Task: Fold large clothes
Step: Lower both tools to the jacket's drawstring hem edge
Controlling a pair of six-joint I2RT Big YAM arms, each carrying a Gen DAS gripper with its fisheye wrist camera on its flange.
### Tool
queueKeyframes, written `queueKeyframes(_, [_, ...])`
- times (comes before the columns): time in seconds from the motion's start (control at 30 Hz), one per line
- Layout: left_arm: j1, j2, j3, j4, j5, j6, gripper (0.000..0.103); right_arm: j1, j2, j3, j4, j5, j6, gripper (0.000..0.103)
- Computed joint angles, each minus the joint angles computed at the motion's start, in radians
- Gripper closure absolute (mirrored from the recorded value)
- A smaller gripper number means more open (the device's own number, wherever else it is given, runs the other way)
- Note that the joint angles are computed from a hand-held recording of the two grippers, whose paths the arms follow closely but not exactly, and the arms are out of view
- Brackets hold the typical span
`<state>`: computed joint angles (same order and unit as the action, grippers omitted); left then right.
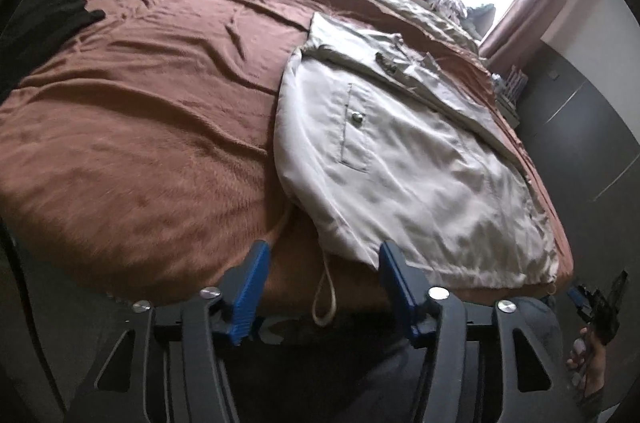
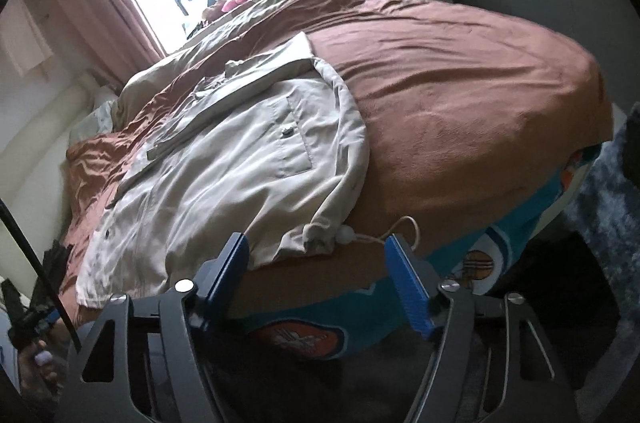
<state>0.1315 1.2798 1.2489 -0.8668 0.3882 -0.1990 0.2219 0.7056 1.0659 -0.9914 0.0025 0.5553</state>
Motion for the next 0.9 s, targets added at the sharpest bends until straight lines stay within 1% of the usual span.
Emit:
queueKeyframes(0.03, [-0.003, 0.028, 0.017, -0.005, -0.001, 0.002, 0.053, -0.008, 0.011, 0.000, 0.006, -0.011, -0.002, 0.038])
queueKeyframes(0.1, [-0.004, 0.067, 0.042, -0.014, 0.004, 0.010, 0.054, -0.042, 0.041, 0.000, 0.026, -0.046, -0.011, 0.046])
queueKeyframes(0.23, [-0.016, 0.126, 0.084, -0.023, 0.000, 0.027, 0.055, -0.080, 0.094, 0.007, 0.055, -0.078, -0.027, 0.050])
queueKeyframes(0.3, [-0.023, 0.156, 0.108, -0.031, -0.006, 0.037, 0.058, -0.091, 0.120, 0.011, 0.071, -0.095, -0.029, 0.055])
queueKeyframes(0.33, [-0.028, 0.173, 0.123, -0.037, -0.017, 0.041, 0.061, -0.100, 0.133, 0.015, 0.076, -0.106, -0.034, 0.055])
queueKeyframes(0.37, [-0.031, 0.187, 0.136, -0.040, -0.032, 0.042, 0.062, -0.101, 0.147, 0.021, 0.082, -0.107, -0.035, 0.056])
queueKeyframes(0.43, [-0.031, 0.209, 0.155, -0.043, -0.036, 0.037, 0.064, -0.113, 0.177, 0.034, 0.089, -0.114, -0.044, 0.056])
queueKeyframes(0.53, [-0.028, 0.246, 0.190, -0.044, -0.027, 0.028, 0.065, -0.128, 0.214, 0.050, 0.096, -0.126, -0.054, 0.060])
queueKeyframes(0.73, [-0.023, 0.312, 0.260, -0.053, -0.020, 0.015, 0.065, -0.148, 0.263, 0.078, 0.109, -0.147, -0.074, 0.060])
queueKeyframes(0.8, [-0.019, 0.334, 0.281, -0.053, -0.005, 0.002, 0.066, -0.165, 0.274, 0.081, 0.119, -0.179, -0.075, 0.060])
queueKeyframes(0.9, [-0.006, 0.351, 0.295, -0.039, 0.047, -0.035, 0.066, -0.186, 0.280, 0.075, 0.140, -0.227, -0.059, 0.060])
